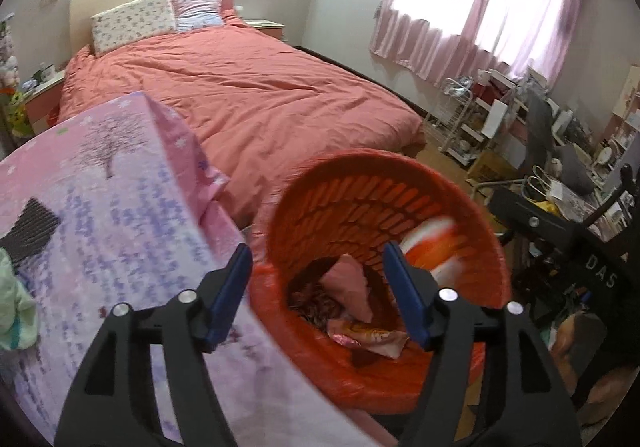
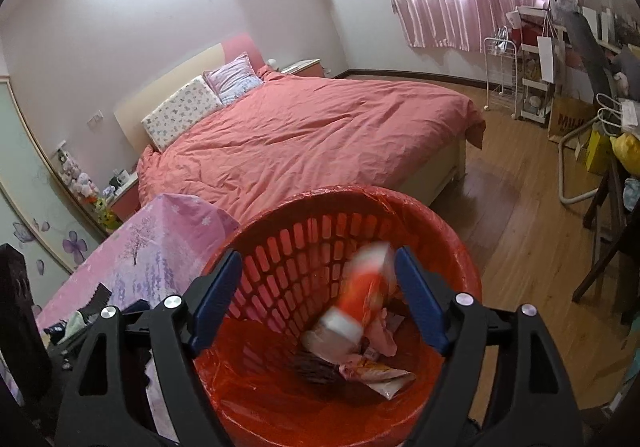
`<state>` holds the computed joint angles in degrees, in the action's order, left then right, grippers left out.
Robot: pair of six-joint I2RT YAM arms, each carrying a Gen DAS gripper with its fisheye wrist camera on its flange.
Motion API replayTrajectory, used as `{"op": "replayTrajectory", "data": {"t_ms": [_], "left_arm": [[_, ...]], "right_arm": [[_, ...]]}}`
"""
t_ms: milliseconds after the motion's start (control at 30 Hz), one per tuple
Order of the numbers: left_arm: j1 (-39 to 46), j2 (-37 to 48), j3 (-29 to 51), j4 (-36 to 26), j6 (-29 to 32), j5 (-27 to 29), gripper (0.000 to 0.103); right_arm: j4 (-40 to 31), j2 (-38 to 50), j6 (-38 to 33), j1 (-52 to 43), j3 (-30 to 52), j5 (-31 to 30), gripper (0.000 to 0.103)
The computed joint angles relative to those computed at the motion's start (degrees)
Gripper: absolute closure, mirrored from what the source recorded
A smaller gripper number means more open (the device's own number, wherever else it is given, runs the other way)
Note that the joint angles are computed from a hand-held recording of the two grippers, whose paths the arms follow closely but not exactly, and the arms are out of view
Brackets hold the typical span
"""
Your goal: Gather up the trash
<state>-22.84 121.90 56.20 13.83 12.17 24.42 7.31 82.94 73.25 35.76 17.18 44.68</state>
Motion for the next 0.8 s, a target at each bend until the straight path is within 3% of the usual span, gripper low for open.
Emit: {"op": "replayTrajectory", "data": {"t_ms": [333, 400, 567, 667, 800], "left_arm": [[13.8, -4.6, -3.2, -2.1, 1.6, -1.3, 0.014], [17.6, -5.5, -4.4, -0.6, 2.8, -2.3, 0.008], [28.0, -7.7, -6.1, 1.5, 6.2, -2.4, 0.006], [35.0, -6.0, -2.0, -0.7, 7.8, -1.3, 0.006], [41.3, 0.4, 9.4, -5.3, 6.5, -4.2, 0.008]], "right_arm": [[-11.5, 8.6, 5.0, 9.1, 10.5, 3.3, 0.025], [-11.9, 11.1, 4.4, 10.2, 12.9, 3.0, 0.025], [-12.7, 17.5, 1.1, 13.6, 20.0, 2.4, 0.024], [-13.5, 21.6, -0.6, 15.3, 25.2, 2.0, 0.024], [-12.8, 25.2, -3.7, 16.5, 29.8, 0.1, 0.024]]}}
